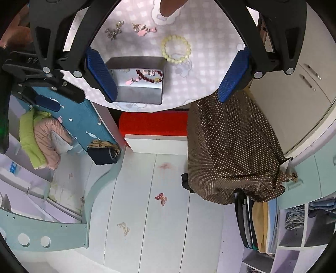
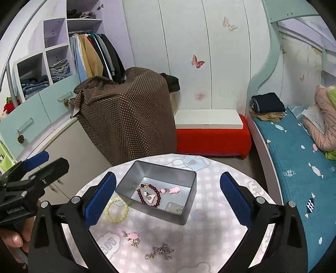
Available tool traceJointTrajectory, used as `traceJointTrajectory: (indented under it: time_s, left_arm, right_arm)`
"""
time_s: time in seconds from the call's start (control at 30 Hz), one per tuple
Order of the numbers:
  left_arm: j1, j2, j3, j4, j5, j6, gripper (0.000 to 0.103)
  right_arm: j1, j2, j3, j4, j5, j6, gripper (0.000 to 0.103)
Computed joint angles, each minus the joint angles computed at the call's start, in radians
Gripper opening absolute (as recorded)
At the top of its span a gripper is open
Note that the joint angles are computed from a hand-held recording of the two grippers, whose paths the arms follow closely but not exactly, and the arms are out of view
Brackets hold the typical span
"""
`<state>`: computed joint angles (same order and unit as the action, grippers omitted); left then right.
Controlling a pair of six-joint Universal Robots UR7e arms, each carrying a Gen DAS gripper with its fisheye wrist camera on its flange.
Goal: Organize jewelry
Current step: 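Lift both tools out of the grey box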
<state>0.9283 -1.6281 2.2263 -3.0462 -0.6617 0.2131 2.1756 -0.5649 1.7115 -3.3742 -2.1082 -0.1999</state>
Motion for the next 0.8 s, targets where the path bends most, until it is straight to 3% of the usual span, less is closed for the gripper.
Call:
traceJointTrajectory:
  time_s: [0.5, 0.8]
  left_arm:
    - [-0.042, -0.155, 0.165, 0.060, 0.046, -0.070, 0.097]
    - [-0.011, -0.171, 0.238, 0.092, 0.000, -0.085, 0.097]
  right_arm:
    - [0.051, -0.043, 0.169, -0.186, -0.117, 0.021, 0.095]
    - [0.046, -0.031, 0.239, -0.223, -0.171, 0.028, 0.095]
